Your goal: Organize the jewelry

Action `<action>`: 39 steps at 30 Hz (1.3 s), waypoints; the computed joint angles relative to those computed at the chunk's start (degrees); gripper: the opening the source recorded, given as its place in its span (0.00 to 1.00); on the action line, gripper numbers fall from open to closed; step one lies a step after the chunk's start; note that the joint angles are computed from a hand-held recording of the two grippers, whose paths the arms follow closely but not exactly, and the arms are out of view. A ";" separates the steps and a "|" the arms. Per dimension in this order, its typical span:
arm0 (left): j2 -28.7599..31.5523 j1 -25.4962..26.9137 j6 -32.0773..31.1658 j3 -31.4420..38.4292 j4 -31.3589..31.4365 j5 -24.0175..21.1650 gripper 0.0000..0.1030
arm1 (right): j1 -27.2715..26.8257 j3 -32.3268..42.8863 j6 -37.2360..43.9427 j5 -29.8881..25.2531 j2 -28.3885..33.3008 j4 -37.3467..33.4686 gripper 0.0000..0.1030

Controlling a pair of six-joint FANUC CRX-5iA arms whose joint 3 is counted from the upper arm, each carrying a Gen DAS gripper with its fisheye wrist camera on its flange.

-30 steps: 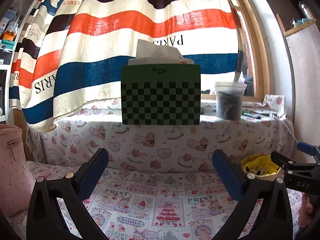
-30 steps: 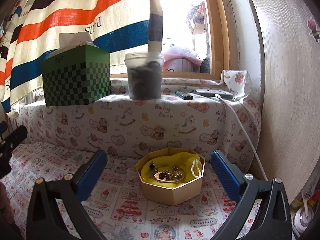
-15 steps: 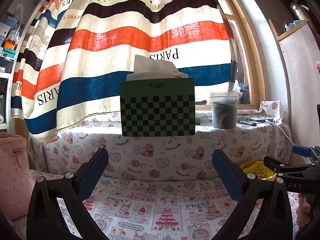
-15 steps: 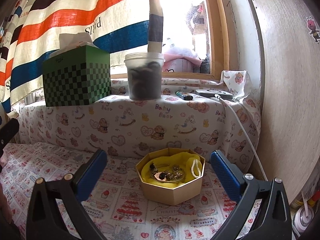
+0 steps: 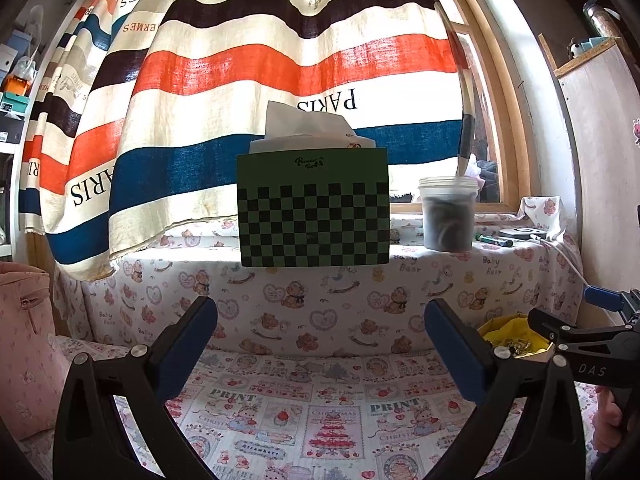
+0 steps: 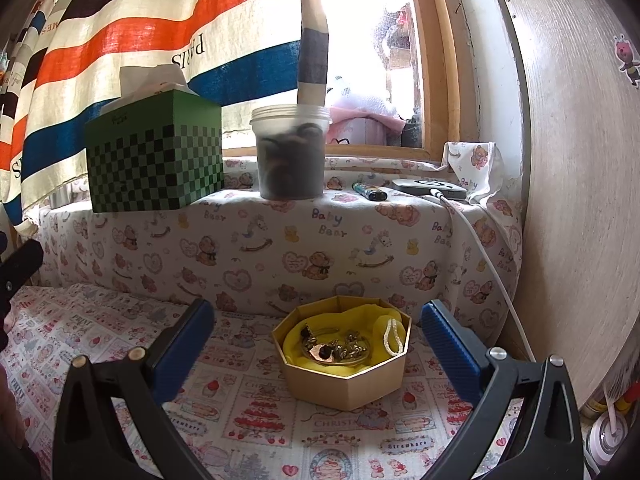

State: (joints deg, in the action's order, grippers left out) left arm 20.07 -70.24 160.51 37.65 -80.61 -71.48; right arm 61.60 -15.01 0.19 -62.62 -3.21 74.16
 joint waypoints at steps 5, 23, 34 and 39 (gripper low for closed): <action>-0.05 0.37 0.15 0.09 0.71 0.02 1.00 | 0.11 0.00 -0.22 -0.45 0.02 0.07 1.00; 0.49 0.70 -0.97 1.05 1.61 -0.83 1.00 | -0.01 -0.02 -0.16 -0.07 0.06 0.09 1.00; 0.76 1.33 -1.50 1.75 3.08 -1.10 1.00 | -0.11 -0.04 -0.06 0.18 0.11 0.01 1.00; 0.80 1.48 -1.93 1.88 3.48 -1.08 1.00 | -0.09 -0.04 -0.01 0.19 0.09 0.01 1.00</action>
